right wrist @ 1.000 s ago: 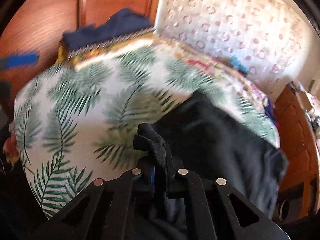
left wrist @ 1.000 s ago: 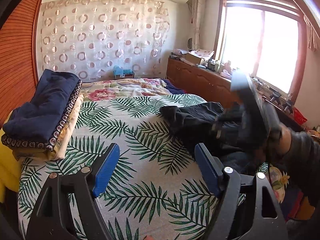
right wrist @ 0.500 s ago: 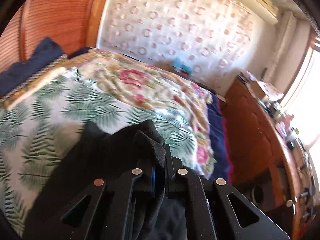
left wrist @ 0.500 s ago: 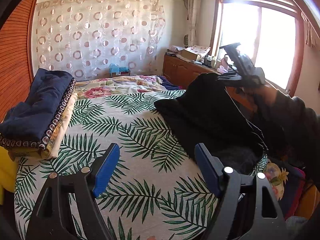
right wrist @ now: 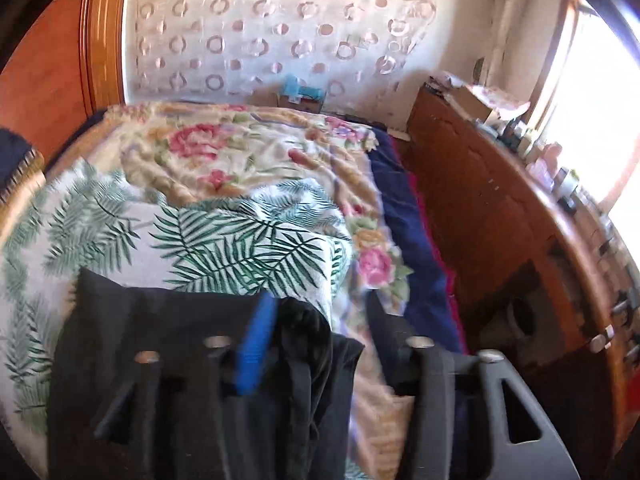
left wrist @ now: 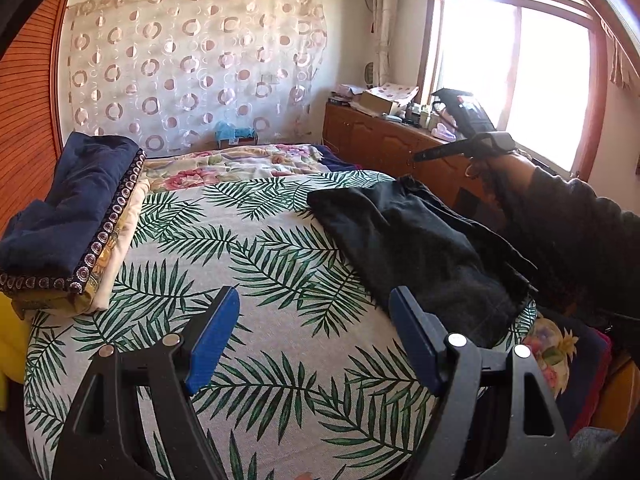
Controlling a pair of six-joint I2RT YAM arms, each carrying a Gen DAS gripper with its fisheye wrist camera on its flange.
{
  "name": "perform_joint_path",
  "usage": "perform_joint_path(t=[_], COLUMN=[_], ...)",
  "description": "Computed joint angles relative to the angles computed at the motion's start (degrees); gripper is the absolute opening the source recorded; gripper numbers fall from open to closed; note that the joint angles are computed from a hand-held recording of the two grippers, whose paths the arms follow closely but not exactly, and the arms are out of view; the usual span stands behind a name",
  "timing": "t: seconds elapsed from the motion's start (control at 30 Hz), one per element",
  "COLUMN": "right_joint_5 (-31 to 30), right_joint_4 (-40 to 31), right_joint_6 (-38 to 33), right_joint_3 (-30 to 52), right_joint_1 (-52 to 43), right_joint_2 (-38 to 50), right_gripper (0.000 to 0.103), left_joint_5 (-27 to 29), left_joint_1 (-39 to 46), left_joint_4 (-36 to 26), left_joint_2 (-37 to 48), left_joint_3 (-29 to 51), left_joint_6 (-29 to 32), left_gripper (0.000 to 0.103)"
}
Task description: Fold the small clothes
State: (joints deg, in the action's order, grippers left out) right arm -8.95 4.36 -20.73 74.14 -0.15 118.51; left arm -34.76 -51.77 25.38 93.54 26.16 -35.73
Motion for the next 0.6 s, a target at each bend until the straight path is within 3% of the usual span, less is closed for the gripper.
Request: perform_joint_path(t=[0.13,0.4,0.6], right_joint_5=[-4.9,-16.6,-23.4], right_joint_4=[2.1,9.7,9.4], right_joint_6=[-3.1,-12.4,-17.9], right_joint_3=[-7.1,-30.7,-37.3], right_joint_1=[-2.0,-9.2,-17.4], right_joint_2=[-5.0,-17.8,-18.0], right_gripper=[0.055,0.055,0.051], left_joint_5=[0.3,1.8,2.8], left_joint_1=[-0.4,-1.1,-2.2], left_joint_4=[0.0,-0.3,-1.0], left_joint_2=[1.1,5.2,9.1], left_joint_3=[1.0,4.8,8.5], left_joint_6=[-0.1,0.6,0.6], left_gripper=[0.078,0.078,0.078])
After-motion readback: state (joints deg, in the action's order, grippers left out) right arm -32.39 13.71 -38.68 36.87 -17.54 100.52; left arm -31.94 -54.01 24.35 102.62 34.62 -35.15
